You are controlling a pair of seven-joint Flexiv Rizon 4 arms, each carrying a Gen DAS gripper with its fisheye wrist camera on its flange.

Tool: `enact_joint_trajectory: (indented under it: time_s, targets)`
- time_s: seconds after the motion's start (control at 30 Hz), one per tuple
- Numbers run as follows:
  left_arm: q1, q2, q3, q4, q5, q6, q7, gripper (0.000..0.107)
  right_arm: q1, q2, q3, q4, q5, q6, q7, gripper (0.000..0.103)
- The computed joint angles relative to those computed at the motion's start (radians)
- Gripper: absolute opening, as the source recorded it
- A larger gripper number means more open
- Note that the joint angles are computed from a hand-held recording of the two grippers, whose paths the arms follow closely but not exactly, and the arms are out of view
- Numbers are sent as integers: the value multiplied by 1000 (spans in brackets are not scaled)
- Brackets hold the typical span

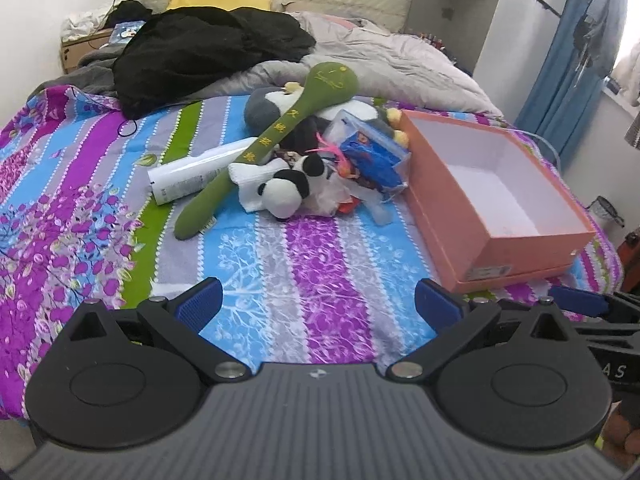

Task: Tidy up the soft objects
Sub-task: 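Move the left tool toward the panda plush in the pile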

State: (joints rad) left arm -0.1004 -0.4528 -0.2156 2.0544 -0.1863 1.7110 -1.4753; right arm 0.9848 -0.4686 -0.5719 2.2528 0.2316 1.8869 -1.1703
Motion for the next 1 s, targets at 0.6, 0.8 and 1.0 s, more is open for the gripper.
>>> enact_joint_trajectory:
  time_s: [0.6,0.8,1.0]
  targets:
    - [-159,-298,236,-380,14,-175,29,90,-320,-236,237,-295,-190,-48,6,52]
    - [-142,-392,232,-512,22,-247,43,83,-392,-303,272,-387,-257,-79,14,47]
    - [-115,-483,204,-643,14,-294,61,82,-421,-381,263,-483,-302,-111,32,46]
